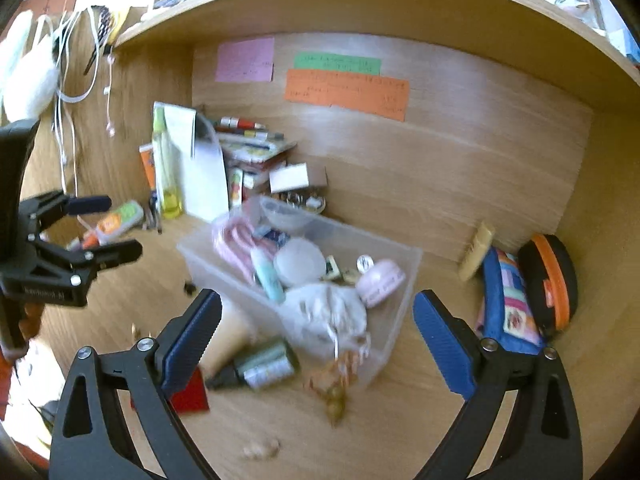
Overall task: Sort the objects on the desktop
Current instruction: 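Withdraw both open tools from the clear box, then grasp the red velvet pouch with the left tool while the right tool approaches the seashell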
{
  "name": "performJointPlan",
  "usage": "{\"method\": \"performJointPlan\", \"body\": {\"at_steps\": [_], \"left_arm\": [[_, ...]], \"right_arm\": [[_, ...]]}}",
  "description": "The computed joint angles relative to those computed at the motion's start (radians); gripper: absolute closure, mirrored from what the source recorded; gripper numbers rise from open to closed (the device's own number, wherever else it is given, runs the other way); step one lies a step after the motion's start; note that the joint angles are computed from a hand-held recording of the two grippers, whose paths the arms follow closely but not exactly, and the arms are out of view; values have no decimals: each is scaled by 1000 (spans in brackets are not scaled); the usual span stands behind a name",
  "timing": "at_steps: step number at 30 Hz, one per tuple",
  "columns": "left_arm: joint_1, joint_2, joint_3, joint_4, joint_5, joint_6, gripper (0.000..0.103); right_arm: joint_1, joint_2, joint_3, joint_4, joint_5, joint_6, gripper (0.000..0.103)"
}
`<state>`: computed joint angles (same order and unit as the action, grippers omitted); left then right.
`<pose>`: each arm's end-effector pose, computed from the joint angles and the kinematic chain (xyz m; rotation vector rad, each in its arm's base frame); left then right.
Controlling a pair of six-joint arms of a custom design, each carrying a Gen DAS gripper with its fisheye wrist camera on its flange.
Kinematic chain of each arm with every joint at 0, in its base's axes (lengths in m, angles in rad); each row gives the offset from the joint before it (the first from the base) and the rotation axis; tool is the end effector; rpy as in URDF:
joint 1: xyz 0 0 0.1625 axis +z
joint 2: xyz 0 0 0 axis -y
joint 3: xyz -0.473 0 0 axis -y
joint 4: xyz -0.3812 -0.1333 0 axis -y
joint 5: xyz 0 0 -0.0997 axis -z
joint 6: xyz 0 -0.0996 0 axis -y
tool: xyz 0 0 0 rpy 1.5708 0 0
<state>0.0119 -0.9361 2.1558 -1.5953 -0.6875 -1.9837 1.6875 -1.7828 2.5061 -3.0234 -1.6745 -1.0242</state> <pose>-0.3868 -0.2149 0.0695 0.1936 1.9510 -1.1177 0.1602 -0.3100 0.3652 1.3652 -2.2234 0.8357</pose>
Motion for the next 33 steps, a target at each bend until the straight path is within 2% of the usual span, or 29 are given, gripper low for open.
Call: {"method": "performJointPlan", "body": {"at_steps": [5,12,16,22,26,28,33], "left_arm": [[-24,12,46,-93,-77,0,8],[-31,62,124,-326,-176,26,8],[-22,87,171,-546,-201,92,8],[-5,141,162,-674,-194,165,8],[35,174,140,-710,-205,218,8],[44,184,134,-712,-204,228,8],[71,202,109,-709,-192,271,7]], "right_arm": [[-69,-62,44,46,-11,-47,7],[-193,-110,78,153,8,-51,7],[-247,-124,92,203,12,-69,7],[-294,-126,132,165,24,-138,10],[-299,-99,140,154,14,-171,28],[-296,-82,143,148,-1,-180,30],[-294,-66,146,157,-4,-199,44]]}}
